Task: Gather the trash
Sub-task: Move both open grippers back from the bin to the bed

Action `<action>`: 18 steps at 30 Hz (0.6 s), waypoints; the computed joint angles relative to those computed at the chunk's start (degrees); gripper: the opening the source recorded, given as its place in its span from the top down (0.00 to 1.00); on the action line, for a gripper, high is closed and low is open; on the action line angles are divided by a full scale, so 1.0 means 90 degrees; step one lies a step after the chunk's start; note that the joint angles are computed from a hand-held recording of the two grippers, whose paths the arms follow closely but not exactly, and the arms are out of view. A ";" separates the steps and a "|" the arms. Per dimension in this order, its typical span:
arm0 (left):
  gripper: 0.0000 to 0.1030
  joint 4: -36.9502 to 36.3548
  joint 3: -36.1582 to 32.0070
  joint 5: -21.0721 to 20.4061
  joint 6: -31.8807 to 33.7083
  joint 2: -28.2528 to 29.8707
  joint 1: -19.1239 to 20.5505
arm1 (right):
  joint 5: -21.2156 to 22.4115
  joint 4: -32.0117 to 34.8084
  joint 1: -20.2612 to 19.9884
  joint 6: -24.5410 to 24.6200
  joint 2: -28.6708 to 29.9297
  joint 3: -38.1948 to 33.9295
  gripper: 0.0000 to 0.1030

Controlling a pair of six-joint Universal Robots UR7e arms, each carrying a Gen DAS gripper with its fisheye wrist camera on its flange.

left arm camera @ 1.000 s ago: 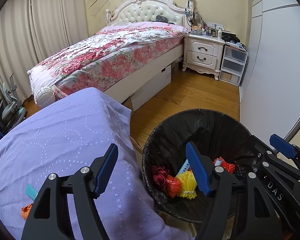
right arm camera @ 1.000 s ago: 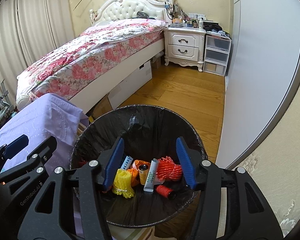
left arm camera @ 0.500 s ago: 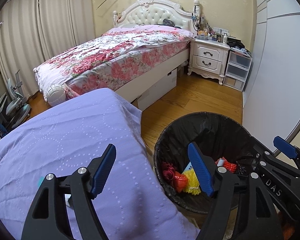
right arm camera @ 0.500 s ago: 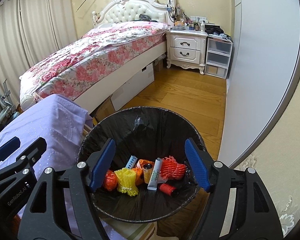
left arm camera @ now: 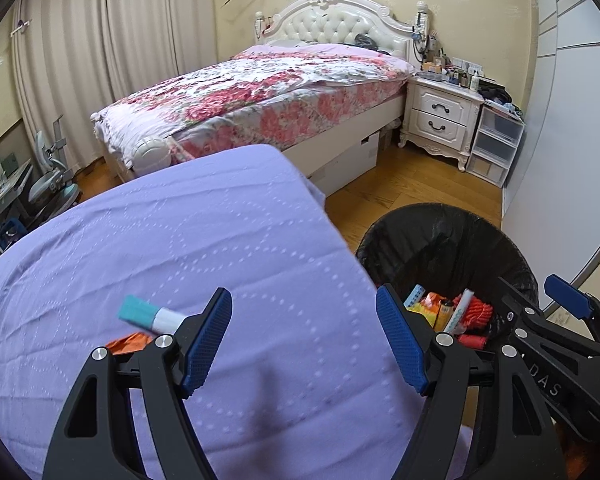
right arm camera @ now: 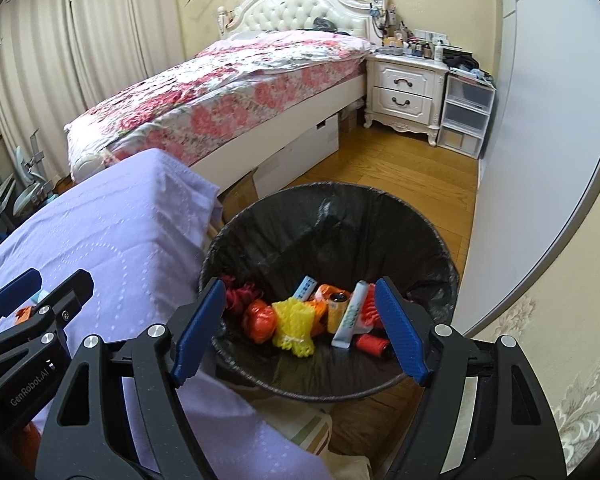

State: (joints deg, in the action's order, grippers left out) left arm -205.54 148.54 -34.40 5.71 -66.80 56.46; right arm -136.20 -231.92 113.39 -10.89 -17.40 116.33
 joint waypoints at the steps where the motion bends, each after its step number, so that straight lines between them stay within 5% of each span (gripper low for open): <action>1: 0.30 -0.0027 0.0062 0.0038 -0.0017 -0.0043 0.0009 | 0.0012 0.0022 0.0026 0.0009 0.0019 0.0000 0.27; 18: 0.30 0.0263 0.0433 0.0516 -0.0129 -0.1075 0.0746 | 0.0232 0.0640 0.0518 0.0216 0.0278 -0.0231 0.27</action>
